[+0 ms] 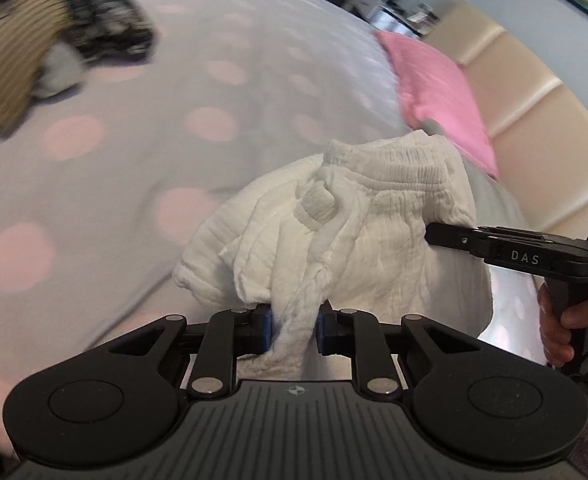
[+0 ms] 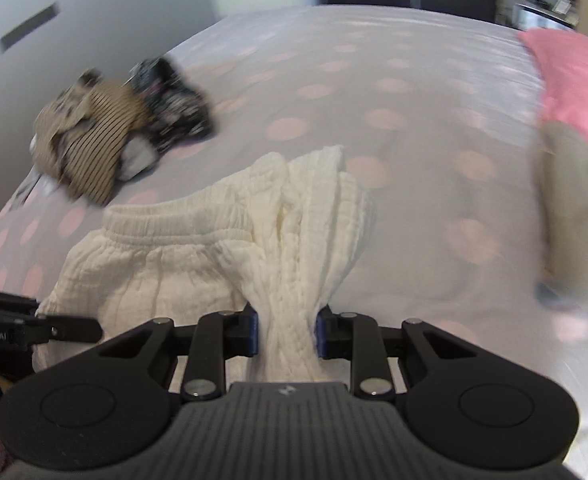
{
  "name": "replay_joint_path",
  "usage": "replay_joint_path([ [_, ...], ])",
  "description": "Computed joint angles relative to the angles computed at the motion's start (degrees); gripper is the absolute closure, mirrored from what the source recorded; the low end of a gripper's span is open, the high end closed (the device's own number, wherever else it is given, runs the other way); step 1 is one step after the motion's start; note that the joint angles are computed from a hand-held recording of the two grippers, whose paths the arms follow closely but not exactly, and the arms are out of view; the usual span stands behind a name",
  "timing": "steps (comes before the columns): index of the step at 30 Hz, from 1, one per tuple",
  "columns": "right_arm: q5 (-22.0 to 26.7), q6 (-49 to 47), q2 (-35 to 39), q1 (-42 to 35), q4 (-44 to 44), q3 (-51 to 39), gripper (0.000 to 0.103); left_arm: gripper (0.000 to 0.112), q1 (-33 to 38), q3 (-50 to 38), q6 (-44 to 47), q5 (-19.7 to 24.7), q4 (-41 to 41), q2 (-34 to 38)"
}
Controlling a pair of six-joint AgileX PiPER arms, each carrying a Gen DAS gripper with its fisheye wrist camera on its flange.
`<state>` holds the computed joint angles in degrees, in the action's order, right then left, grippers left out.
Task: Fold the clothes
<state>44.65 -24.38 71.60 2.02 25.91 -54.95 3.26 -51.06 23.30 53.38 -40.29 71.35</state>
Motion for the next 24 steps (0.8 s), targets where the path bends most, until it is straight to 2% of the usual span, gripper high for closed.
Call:
replay_joint_path([
  [6, 5.5, -12.3, -6.8, -26.1, 8.3, 4.2, 0.075, 0.095, -16.6, -10.2, -0.7, -3.4, -3.9, 12.6],
  [9, 9.9, -19.3, -6.1, -38.7, 10.6, 2.3, 0.075, 0.095, -23.3, -18.2, -1.7, -2.7, -4.9, 20.4],
  [12, 13.8, -25.0, -2.1, -48.4, 11.2, -2.3, 0.075, 0.095, -29.6, -27.7, -3.8, -1.7, -4.3, 28.3],
  [15, 16.5, -27.4, 4.2, -55.5, 9.2, -9.2, 0.075, 0.095, -34.5, -38.9, -6.0, 0.5, -4.3, 37.1],
  [19, 18.6, -28.6, 12.3, -60.9, 5.9, -17.8, 0.075, 0.095, -39.2, -53.9, -9.8, 3.8, -3.9, 49.1],
  [24, 16.3, -28.9, 21.8, -64.1, 4.8, -23.9, 0.075, 0.095, -44.4, -74.8, -16.4, 7.9, 0.6, 63.3],
])
